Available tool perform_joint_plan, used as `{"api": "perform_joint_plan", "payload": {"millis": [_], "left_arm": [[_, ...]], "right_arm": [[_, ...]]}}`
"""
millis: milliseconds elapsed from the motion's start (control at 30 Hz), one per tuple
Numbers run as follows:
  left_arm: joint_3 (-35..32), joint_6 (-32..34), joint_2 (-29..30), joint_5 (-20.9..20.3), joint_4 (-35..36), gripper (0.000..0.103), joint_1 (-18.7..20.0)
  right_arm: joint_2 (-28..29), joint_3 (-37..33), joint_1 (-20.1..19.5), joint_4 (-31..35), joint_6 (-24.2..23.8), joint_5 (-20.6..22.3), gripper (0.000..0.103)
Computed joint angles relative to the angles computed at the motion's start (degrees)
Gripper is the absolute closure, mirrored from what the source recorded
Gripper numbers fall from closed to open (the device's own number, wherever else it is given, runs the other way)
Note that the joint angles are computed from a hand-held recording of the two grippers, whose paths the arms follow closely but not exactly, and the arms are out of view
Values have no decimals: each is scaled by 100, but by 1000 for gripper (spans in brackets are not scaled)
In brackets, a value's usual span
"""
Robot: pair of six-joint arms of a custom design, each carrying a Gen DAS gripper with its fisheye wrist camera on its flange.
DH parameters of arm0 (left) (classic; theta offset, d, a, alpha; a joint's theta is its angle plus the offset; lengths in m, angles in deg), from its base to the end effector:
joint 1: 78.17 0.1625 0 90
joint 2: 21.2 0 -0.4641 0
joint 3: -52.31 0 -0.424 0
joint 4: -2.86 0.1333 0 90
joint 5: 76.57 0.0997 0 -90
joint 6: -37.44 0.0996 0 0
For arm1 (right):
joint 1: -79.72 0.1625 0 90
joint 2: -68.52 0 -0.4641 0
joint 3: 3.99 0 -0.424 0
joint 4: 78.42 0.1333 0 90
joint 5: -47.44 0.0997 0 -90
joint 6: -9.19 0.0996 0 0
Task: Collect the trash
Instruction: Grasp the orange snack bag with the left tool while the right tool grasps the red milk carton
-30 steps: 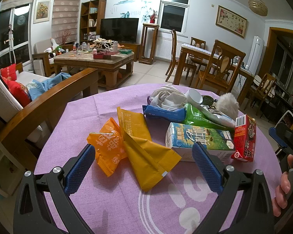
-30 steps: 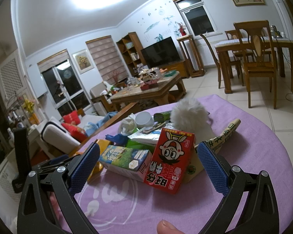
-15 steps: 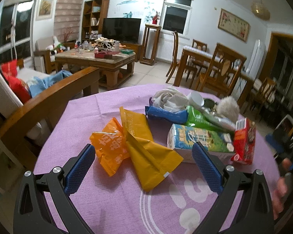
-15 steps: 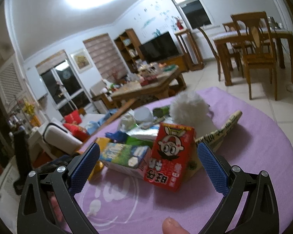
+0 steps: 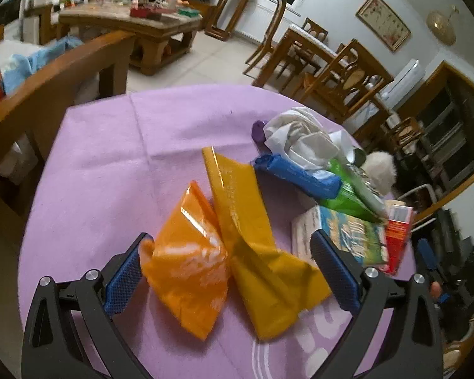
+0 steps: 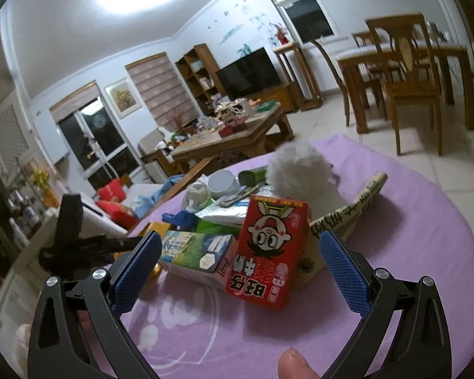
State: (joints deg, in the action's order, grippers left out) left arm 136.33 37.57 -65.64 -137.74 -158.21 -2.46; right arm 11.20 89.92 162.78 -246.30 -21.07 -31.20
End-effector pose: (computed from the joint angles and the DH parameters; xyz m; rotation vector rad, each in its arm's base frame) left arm -0.0190 -0.8091 0.1950 0.1393 2.6014 -0.8093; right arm 0.0635 -0.7435 0.2928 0.6881 -2.8000 1.1203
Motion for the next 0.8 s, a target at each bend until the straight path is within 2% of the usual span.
{"api": "perform_joint_plan", "payload": {"millis": [100,167,267,400,467,500,533,567,633,700,800], "left_arm": [[-17,99,58,102,-123,8,-11],[-12,59,12,12,-71,9,10],[142,-55,-201,-617,-66,9,146],[409,72,-476,-933,-155,9,273],[520,443,-511,-770,-355,9,239],[585,775,-509,-529,-510,10,194],[581,1015,-500,-331,-477,10,152],[556,1152,-509,-301,-356,12,146],[478,1453,-494,-217,-158,19,133],[356,1687,-451,-235,83,50,160],[215,1715,-406,-259,285,54,208]], "right_arm": [[-1,-33,-12,145,38,42,5],[-3,-9,6,136,5,45,6],[-5,-10,27,215,-30,36,5],[-10,-19,41,267,-43,24,5],[-2,-29,49,289,-68,16,5],[-1,-27,59,296,-81,3,6],[3,-49,58,321,-97,2,6],[2,-44,63,322,-105,3,6],[6,-37,74,312,-101,11,5],[6,-37,77,316,-94,10,5],[-9,-26,64,332,-105,35,5]]}}
